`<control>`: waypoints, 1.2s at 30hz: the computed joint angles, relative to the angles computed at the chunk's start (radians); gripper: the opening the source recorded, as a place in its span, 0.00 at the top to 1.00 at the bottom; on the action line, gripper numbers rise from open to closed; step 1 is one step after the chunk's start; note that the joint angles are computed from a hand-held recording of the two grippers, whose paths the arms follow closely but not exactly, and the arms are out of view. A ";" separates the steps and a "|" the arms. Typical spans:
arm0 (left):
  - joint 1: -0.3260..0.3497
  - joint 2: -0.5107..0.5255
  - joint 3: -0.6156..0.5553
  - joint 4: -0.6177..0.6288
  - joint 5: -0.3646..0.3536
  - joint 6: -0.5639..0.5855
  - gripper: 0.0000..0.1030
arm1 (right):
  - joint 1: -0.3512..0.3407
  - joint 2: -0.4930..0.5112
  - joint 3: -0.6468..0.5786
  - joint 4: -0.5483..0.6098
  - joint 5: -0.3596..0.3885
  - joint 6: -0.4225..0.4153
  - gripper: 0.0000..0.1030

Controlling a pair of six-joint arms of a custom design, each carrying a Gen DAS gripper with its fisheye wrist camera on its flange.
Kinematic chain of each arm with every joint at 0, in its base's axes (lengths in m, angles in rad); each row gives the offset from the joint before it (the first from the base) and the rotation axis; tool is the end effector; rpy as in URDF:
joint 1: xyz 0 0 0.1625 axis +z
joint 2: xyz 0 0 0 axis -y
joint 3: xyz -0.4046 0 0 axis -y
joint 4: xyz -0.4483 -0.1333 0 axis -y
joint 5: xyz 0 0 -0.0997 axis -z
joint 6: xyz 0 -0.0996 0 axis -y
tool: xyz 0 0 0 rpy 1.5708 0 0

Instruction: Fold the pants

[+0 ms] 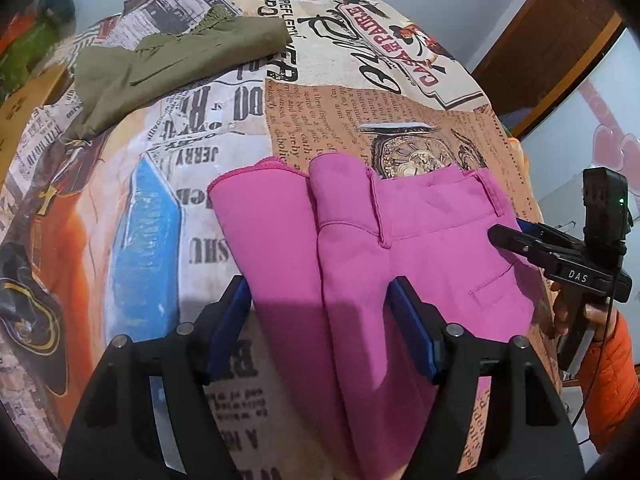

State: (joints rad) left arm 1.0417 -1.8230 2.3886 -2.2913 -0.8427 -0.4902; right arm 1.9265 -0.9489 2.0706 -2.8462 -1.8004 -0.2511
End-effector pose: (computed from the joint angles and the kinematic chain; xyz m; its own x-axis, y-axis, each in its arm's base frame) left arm -0.0233 -0.4353 0.2560 -0.8490 -0.1474 -0.5074 0.1122 0.8881 -0.4457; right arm 0.2931 -0.4712 0.0069 -0.8104 -0.5270 0.2559 -0.5632 0.8212 -0.0924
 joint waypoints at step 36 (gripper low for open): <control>-0.201 -0.149 0.008 0.093 0.222 0.006 0.84 | 0.157 -0.035 -0.034 -0.130 0.054 -0.050 0.86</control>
State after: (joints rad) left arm 0.8402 -1.9718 2.3966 -2.1984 -0.6206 -0.4846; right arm 2.0834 -0.9834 2.0364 -2.9766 -1.7462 -0.3011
